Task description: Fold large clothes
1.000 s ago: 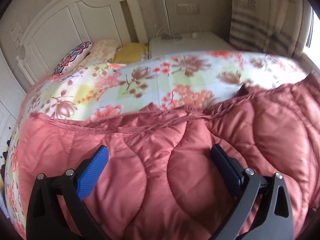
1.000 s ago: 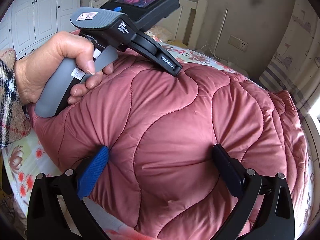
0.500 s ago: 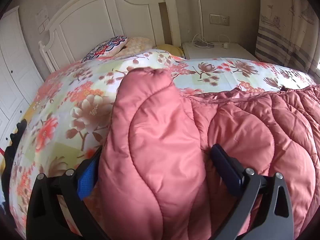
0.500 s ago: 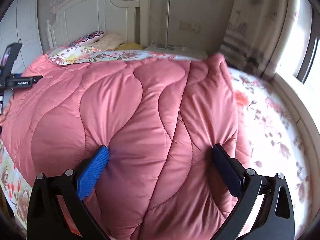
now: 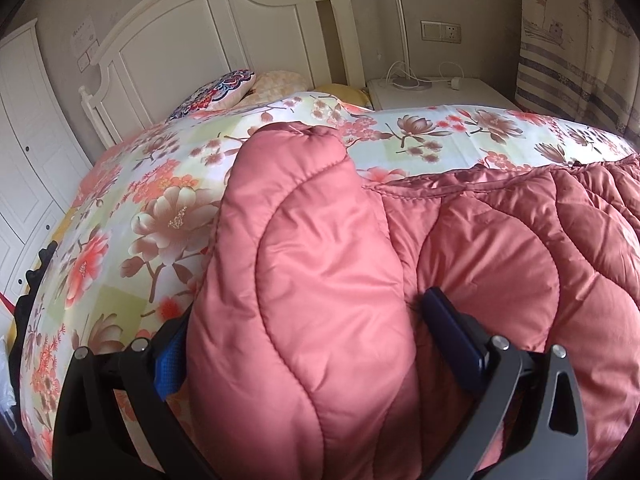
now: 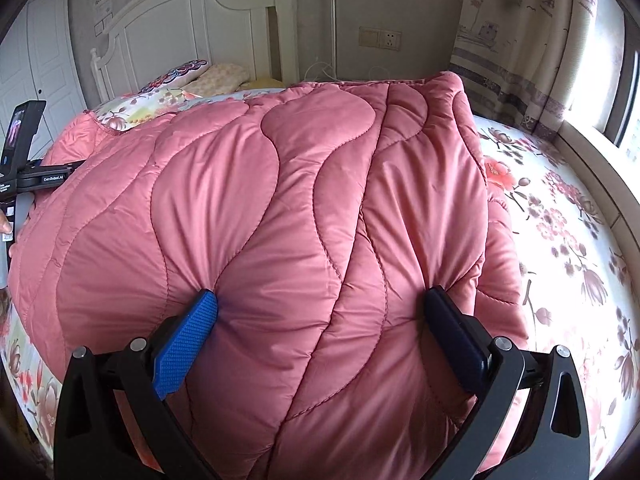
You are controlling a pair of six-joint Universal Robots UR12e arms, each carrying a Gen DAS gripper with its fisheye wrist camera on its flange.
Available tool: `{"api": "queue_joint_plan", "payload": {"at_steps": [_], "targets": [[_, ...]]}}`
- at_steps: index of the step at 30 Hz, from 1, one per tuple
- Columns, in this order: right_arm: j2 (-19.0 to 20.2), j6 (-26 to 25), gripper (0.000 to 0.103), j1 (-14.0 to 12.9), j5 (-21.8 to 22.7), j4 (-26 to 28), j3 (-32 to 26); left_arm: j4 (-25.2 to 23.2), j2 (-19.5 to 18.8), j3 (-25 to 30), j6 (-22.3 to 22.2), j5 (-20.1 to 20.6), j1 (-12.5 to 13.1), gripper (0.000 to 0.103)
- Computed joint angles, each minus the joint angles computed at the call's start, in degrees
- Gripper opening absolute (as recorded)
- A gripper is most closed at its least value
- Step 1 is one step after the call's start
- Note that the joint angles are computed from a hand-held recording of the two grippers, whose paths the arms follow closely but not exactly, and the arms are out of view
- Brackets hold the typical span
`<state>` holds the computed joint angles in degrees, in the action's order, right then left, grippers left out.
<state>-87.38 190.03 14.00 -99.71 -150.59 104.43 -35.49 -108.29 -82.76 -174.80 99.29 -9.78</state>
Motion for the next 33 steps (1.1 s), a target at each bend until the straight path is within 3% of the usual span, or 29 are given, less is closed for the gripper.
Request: {"api": "queue_joint_plan", "payload": {"at_steps": [3,5,7,11,14,15,18,21,22,24,26,29,33], "targets": [[-0.27,1.73,0.099,0.35,-0.82,2.6,-0.85,-0.66,-0.02,0.15,-0.79,-1.05,0.33,0.101],[-0.75,3.96,0.098,1.86,-4.72,4.99,-2.12,-0.67,-0.07,0.18,-0.91,-0.99,0.36,0.101],[-1.28,2.47,0.098,3.53,-5.82,1.1,-1.88,-0.57,-0.11,0.18,-0.78,-0.73,0.28,0.101],[0.03,-1.66,0.098,6.46,-5.76,-1.5,-3.3,-0.38,-0.13,0.14,-0.9,-0.8,0.27,0.101],[2.64,-4.61,0.098,8.14,-7.86,2.03,-5.34,-0.42,-0.12,0.12,-0.82,-0.83,0.31,0.101],[3.39,-5.21,0.098,8.39,-8.85,2.39,-5.5,-0.41,-0.11,0.11,-0.86,-0.91,0.32,0.101],[3.04,-2.88,0.099,6.64,-3.67,1.34,-4.25,-0.5,-0.07,0.1,-1.12,-1.23,0.42,0.101],[1.2,-2.35,0.098,7.1,-5.45,-0.43,-3.32,-0.72,-0.04,0.12,-1.41,-1.57,0.54,0.101],[-0.27,-2.0,0.098,6.68,-3.46,-3.61,-1.66,-0.74,-0.02,0.11,-1.48,-1.73,0.6,0.101],[-3.8,1.47,0.098,3.97,5.9,-6.89,1.96,-0.7,-0.01,0.1,-1.46,-1.73,0.61,0.101],[-7.19,8.49,0.098,1.31,12.46,-7.54,5.76,-0.81,0.01,0.11,-1.51,-1.84,0.65,0.101],[-10.99,15.36,0.098,-0.56,16.42,-8.14,10.98,-0.93,0.06,0.11,-1.61,-2.13,0.72,0.101],[-13.24,23.24,0.096,-3.28,19.06,-12.39,15.46,-1.02,0.0,0.19,-1.62,-2.01,0.67,0.101]]}}
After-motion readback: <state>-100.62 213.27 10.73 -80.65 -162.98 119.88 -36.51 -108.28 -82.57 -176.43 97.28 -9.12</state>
